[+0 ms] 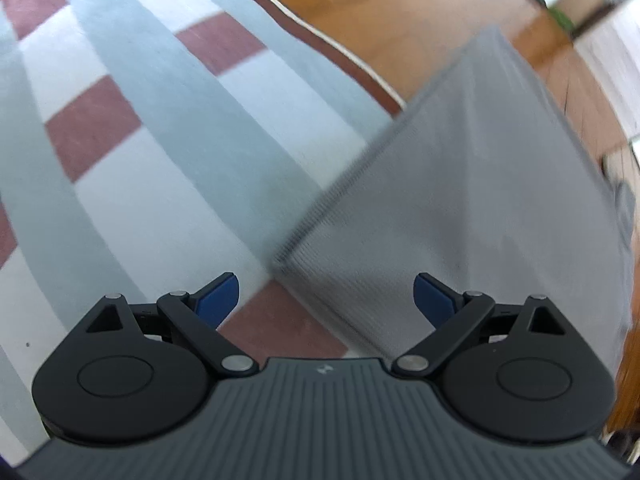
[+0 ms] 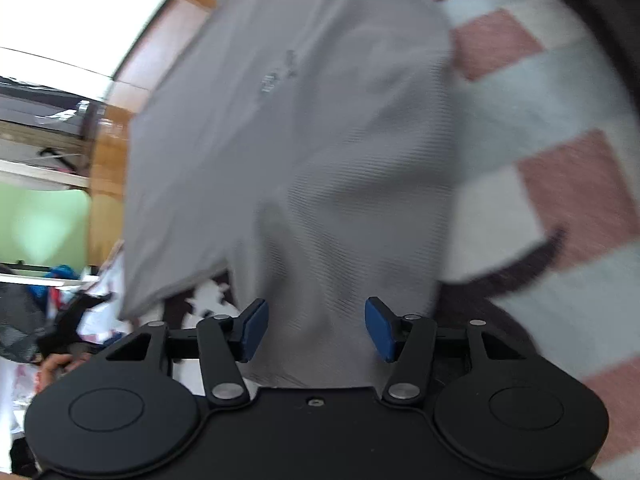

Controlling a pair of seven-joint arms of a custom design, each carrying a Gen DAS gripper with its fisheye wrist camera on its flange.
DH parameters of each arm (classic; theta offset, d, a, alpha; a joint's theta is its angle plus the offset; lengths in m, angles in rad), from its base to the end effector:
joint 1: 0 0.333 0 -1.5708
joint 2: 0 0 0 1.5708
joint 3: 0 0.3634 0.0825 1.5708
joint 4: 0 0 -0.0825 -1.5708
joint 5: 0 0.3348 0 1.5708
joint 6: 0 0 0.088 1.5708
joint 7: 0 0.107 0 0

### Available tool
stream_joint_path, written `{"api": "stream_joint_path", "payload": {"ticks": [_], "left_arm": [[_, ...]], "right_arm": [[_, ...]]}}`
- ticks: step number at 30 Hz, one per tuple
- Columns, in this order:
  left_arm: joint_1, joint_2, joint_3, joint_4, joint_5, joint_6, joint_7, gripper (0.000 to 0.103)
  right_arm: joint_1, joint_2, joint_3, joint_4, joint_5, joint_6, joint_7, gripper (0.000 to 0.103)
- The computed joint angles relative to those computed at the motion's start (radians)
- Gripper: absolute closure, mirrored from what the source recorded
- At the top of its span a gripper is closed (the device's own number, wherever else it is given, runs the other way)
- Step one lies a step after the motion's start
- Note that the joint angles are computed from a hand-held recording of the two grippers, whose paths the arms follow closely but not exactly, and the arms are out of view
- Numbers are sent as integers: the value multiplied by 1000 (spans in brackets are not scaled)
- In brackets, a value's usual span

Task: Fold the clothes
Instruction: 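Grasp the shirt hem with the right gripper while the left gripper grasps the fold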

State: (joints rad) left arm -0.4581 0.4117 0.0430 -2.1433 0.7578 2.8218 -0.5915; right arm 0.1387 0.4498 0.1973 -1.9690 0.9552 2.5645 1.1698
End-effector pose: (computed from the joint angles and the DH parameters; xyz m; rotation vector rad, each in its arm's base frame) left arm 0.5132 -0.2655 0.3119 -2.8087 0.7522 -0.5589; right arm 0.5868 0.1790 0.3341 -1.7327 1.8756 0.4745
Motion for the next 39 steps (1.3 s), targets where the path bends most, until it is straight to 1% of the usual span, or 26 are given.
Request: {"api": "stream_joint_path", "payload": {"ticks": [2,4,6,8,10,12,14,15,16,17,18,19,20,21,22,24,28,30,31,32,33,34,35,36,38,39], "left_arm": [[35,2,-29,-14,-48,25,38,7],[81,16,-69,-29,-144,73,107,6],[90,26,-69,-45,-195,125,133,0],[60,30,-25,-58,-204,177,124,0],[28,32,4,-48,-220,162,134,0],[-3,35,28,-32,-239,130,152,0],[-4,39,20,-7,-260,88,207,0],[-15,45,28,5,-255,78,220,3],[-24,49,41,6,-238,99,230,8],[-33,53,59,1,-215,140,240,42],[-44,58,79,-4,-195,182,251,84],[-32,62,64,10,-211,168,298,92],[-5,65,26,38,-243,114,362,94],[16,71,-4,68,-271,60,421,94],[10,73,1,90,-270,30,444,94],[-23,70,60,108,-215,62,418,94],[-110,91,198,142,-91,153,314,94],[-151,106,244,148,-47,155,267,94],[-141,111,227,145,-51,144,271,94],[-101,115,177,138,-83,140,299,93],[-40,119,109,126,-121,151,327,93],[-10,125,75,102,-193,192,375,93],[-8,129,76,85,-198,238,353,89],[-22,129,91,76,-207,258,353,88],[0,124,63,73,-238,254,401,85],[1,123,58,70,-254,255,415,79]], "right_arm": [[20,-26,-32,-27,-70,-7,66,41],[33,-41,-53,-45,-139,-15,124,40],[24,-35,-45,-52,-144,-13,132,40],[11,-26,-30,-61,-121,-9,131,40],[-6,-19,-8,-75,-65,3,102,33],[-9,-8,1,-58,-55,-18,85,33],[-16,3,12,-41,-38,-39,44,33],[-19,9,20,-33,-23,-48,17,34],[-19,15,24,-26,-12,-56,-5,42],[-25,22,30,-21,5,-62,-43,49],[-18,27,29,-15,11,-48,-72,71],[-12,33,30,-7,17,-33,-100,87],[-7,39,32,0,21,-18,-128,89],[19,34,25,1,19,42,-122,95],[31,32,28,12,27,85,-124,95],[20,34,56,47,71,148,-189,96],[27,65,73,151,60,262,-241,96],[12,91,93,209,61,292,-248,96],[5,99,105,222,67,317,-257,96],[20,117,99,241,41,331,-232,96],[35,136,93,260,10,344,-204,96],[61,153,63,276,-49,336,-145,96],[87,170,33,293,-106,324,-88,96],[113,188,3,312,-160,310,-33,96],[159,231,-44,362,-241,291,73,96],[158,243,-46,377,-259,272,106,95]]}}
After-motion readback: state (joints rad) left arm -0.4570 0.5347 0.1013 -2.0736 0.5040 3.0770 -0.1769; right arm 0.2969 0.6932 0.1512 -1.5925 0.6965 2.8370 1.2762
